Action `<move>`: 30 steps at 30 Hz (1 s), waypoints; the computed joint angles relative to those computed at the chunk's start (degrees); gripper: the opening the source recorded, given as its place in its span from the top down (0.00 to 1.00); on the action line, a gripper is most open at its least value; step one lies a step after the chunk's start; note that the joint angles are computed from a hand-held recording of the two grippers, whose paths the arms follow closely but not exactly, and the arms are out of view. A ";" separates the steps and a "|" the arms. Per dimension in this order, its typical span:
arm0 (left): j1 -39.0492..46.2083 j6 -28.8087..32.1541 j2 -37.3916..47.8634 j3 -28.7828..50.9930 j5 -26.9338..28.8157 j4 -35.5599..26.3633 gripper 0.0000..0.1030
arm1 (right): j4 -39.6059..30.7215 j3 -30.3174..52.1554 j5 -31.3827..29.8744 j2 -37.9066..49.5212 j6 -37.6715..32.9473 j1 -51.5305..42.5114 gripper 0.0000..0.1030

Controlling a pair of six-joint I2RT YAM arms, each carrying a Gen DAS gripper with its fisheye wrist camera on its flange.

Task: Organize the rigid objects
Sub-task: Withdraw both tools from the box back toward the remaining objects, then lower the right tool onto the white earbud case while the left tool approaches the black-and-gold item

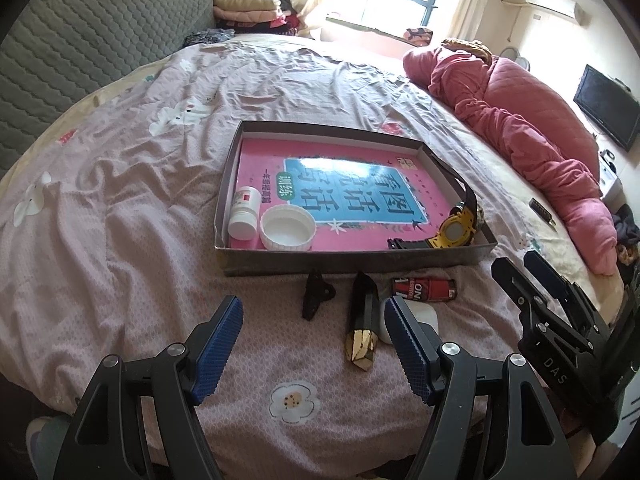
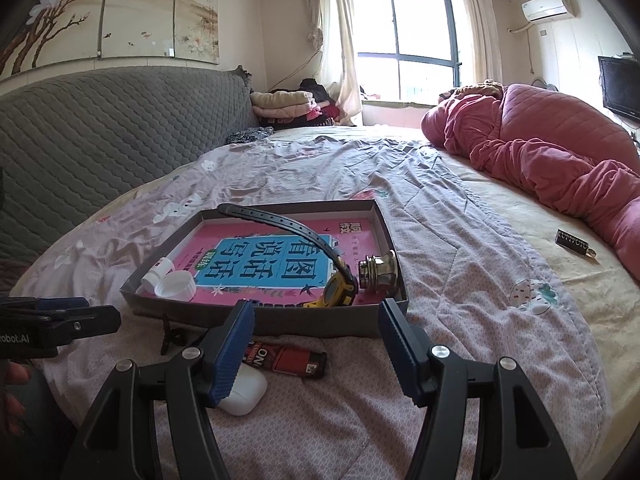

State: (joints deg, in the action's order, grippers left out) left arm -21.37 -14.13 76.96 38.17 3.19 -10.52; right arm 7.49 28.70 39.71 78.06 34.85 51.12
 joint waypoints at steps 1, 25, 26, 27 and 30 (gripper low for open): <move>-0.08 -0.02 -0.12 -0.14 0.00 0.03 0.28 | -0.24 0.14 0.20 0.03 0.08 0.40 0.38; -2.65 0.97 -1.22 -1.68 -0.51 -1.97 0.28 | -3.80 5.71 -6.21 7.53 2.30 4.69 0.38; -2.44 1.01 -1.18 -1.74 -0.33 -1.95 0.28 | -4.08 6.08 -6.68 8.17 2.67 4.62 0.38; -2.10 1.03 -1.11 -1.83 0.00 -1.88 0.28 | -4.42 6.57 -7.43 9.01 3.15 4.43 0.38; -1.28 1.14 -0.81 -2.05 0.49 -1.66 0.28 | -5.41 7.73 -8.20 11.04 4.40 4.27 0.38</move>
